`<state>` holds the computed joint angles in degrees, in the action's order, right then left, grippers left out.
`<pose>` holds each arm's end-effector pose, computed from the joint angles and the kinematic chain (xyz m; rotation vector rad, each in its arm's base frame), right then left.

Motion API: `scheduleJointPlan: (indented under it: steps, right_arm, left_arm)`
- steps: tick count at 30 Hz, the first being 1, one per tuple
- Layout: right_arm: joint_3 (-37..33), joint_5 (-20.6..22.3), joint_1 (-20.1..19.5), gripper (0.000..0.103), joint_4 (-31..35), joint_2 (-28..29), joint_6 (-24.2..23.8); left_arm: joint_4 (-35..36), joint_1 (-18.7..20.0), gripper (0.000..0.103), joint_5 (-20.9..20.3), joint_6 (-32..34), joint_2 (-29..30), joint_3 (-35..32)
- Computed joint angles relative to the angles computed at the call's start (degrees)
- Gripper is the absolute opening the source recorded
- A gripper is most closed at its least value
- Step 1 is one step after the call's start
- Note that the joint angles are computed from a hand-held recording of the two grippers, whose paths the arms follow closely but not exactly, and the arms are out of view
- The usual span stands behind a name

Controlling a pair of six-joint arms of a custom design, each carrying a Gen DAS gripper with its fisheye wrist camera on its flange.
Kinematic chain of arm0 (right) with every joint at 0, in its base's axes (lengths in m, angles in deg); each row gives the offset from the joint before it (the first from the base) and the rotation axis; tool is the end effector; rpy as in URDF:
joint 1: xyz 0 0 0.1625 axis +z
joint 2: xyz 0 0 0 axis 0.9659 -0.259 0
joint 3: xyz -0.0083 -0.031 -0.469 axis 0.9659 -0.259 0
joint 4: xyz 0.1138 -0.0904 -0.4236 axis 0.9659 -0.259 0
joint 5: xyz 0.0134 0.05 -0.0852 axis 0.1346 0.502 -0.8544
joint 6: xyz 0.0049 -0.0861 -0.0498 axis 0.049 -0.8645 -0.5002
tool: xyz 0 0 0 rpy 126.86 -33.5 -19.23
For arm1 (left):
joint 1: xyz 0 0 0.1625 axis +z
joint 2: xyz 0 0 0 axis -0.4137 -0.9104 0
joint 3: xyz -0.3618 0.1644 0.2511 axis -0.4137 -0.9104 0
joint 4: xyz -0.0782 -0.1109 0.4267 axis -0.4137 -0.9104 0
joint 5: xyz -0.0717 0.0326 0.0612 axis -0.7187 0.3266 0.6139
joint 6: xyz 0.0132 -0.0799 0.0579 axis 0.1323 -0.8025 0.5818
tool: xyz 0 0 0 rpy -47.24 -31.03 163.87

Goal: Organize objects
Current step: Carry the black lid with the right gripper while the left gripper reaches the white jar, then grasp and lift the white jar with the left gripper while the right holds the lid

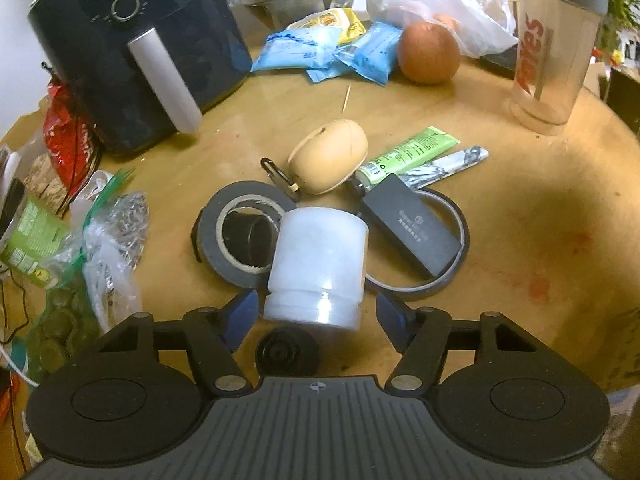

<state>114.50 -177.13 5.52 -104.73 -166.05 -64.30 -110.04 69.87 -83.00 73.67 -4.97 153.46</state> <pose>0.0128 -0.5972 0.3849 0.4695 -2.5947 0.6606 -0.3208 -0.6311 0.0112 0.7311 2.1110 -0.4868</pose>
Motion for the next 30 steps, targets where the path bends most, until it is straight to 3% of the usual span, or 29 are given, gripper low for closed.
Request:
scheduleJointPlan:
  steps: [2,21,30]
  right_arm:
    - [0.39,0.07,-0.15,0.06,-0.27,-0.51,-0.2]
    - [2.02,1.46,-1.13,0.06,-0.26,-2.84,-0.62]
    - [2.5,2.24,-0.82,0.06,0.57,-3.11,-1.52]
  left_arm:
    - [0.37,0.11,0.054,0.72,0.52,0.46,-0.36]
    - [-7.88,-2.24,0.053,-1.71,2.84,-1.75,2.31]
    - [-8.32,-3.82,0.052,-3.74,-3.6,-4.51,4.59]
